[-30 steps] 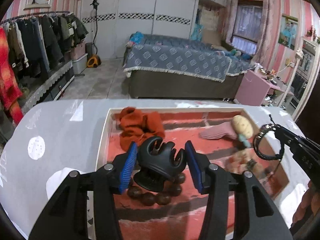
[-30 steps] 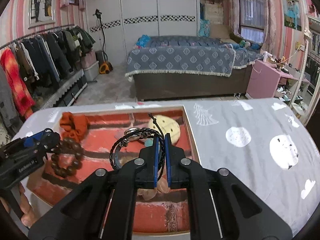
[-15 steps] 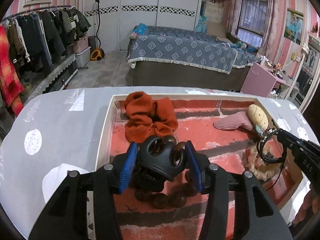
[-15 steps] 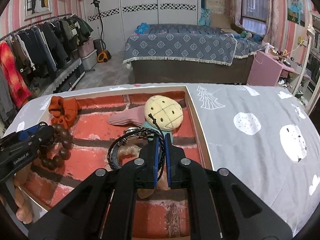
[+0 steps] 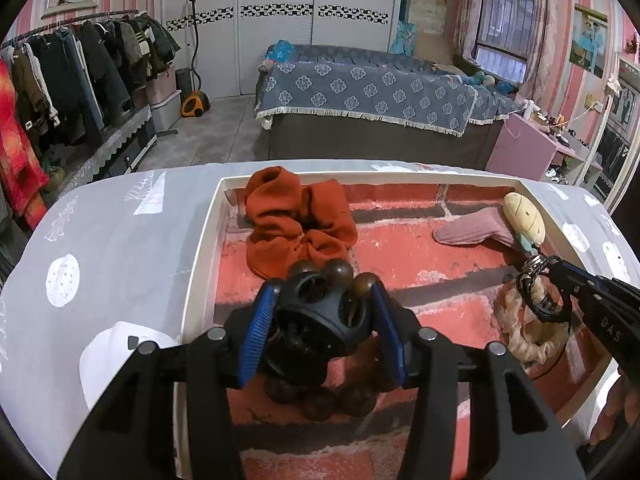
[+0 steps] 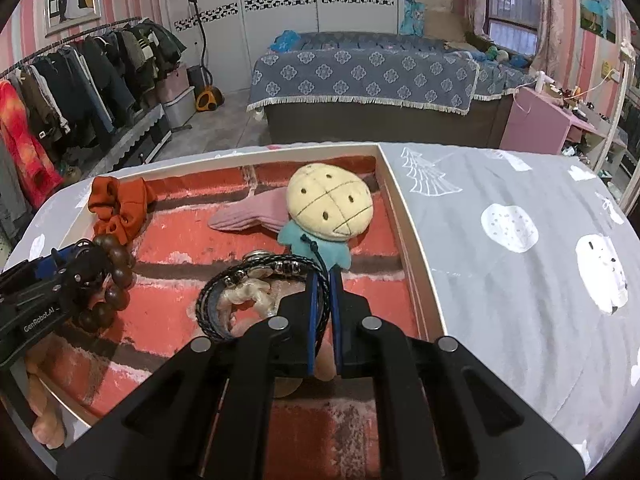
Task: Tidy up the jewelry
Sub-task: 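Carry the claw clip and braided bracelet into the tray and open both tools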
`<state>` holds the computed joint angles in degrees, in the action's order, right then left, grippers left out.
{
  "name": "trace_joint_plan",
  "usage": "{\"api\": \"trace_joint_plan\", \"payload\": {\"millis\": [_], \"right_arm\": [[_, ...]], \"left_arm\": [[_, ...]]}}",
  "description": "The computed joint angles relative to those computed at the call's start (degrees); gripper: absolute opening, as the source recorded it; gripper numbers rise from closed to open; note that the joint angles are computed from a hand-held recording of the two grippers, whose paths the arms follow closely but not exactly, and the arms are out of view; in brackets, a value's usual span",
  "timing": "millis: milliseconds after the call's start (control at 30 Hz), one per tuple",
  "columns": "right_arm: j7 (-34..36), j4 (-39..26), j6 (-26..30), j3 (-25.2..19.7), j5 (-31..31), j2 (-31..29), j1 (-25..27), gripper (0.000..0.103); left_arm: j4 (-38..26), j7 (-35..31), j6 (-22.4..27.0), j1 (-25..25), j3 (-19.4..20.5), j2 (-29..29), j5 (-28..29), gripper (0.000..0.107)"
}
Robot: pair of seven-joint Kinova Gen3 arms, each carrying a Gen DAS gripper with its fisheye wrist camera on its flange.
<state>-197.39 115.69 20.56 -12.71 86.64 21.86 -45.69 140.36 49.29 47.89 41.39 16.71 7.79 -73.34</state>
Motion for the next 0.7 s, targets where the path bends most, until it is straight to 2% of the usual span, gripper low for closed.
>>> {"api": "trace_joint_plan", "payload": {"millis": [167,433,533,633,700], "right_arm": [[3.79,-0.79,-0.33,0.20,-3.19,0.67,-0.31,0.008],[9.33,-1.55,-2.19,3.70,-8.74,0.95,-2.63,0.009],[12.37,-1.82,-2.48,5.01,-11.59,0.91,-3.73,0.018],[13.28,-1.75,-2.47,6.92,-12.62,0.69,-5.68,0.031],[13.45,-1.52,-2.63,7.83,-12.86,0.46,-6.49,0.033]], "left_arm": [[-0.33,-0.47,-0.08,0.04,-0.03,0.40,0.31,0.050],[-0.71,-0.36,-0.10,0.25,-0.24,0.81,0.29,0.050],[-0.69,0.21,0.10,0.62,-0.18,0.97,0.00,0.051],[-0.74,0.54,1.42,1.29,0.05,0.64,0.21,0.062],[-0.67,0.89,2.55,1.88,0.47,0.27,0.39,0.064]]}}
